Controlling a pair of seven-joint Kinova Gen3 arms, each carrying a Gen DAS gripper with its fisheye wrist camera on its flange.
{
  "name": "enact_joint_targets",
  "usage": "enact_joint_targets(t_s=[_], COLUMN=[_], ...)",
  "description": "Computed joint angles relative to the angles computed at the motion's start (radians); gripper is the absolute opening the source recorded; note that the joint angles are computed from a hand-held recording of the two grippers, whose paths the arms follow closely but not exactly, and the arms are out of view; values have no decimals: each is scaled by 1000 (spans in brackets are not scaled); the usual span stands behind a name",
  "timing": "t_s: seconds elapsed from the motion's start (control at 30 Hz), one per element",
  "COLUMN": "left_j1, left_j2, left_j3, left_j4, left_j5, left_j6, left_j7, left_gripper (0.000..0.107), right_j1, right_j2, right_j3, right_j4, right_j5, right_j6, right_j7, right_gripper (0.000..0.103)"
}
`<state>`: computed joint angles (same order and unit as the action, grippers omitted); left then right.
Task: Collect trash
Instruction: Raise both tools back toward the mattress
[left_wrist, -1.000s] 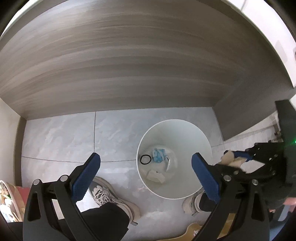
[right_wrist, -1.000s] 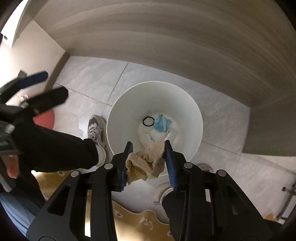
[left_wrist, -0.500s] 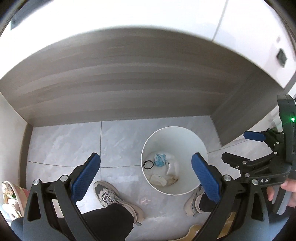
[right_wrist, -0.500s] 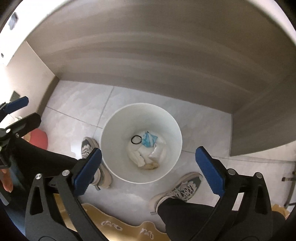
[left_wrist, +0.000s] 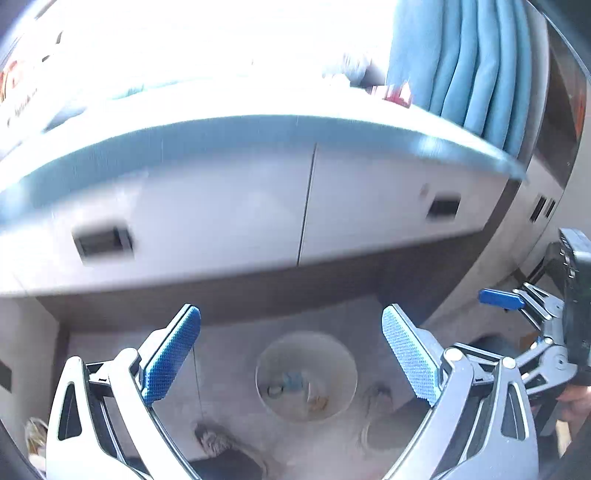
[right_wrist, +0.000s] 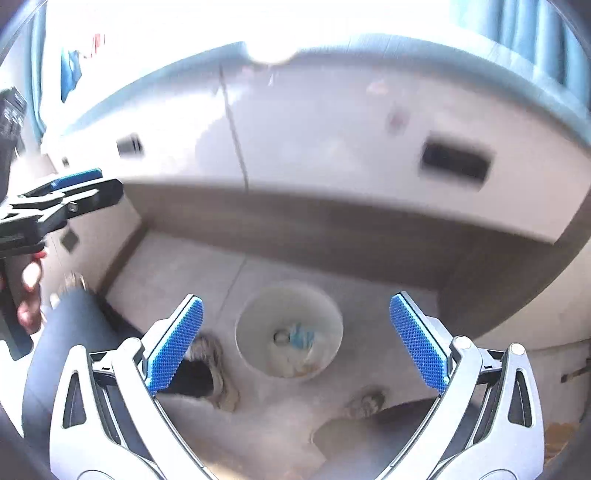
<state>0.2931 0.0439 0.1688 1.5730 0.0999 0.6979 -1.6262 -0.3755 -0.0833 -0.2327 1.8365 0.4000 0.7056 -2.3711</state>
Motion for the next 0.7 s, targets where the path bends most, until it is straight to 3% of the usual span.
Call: enact_joint_targets(t_s=[0.17,0.37,0.5,0.6,0.7], left_j1=[72,44,68,100,115], left_j2=[64,215,341,428,508], left_j3=[-51,32,30,-32,-51], left_j4=[-232,-510,-695,-834,-973], left_j5=[-43,-124,-153,-96,-85], left_j6=[108,196,272,350,428], left_j7=[26,74,87,70,86], left_gripper=[97,97,97,97,97], right_j1=[41,91,109,110,96], right_j2=[-75,-90,-46,-8,51], right_j3=[-7,5,-2,0,45], right_j4=[-77,-142,-208,-261,-347], right_j5=[48,17,28,68,62], right_j6=[37,18,39,54,78], right_j7=[0,77,94,97,156], right_gripper=[98,98,98,98,98])
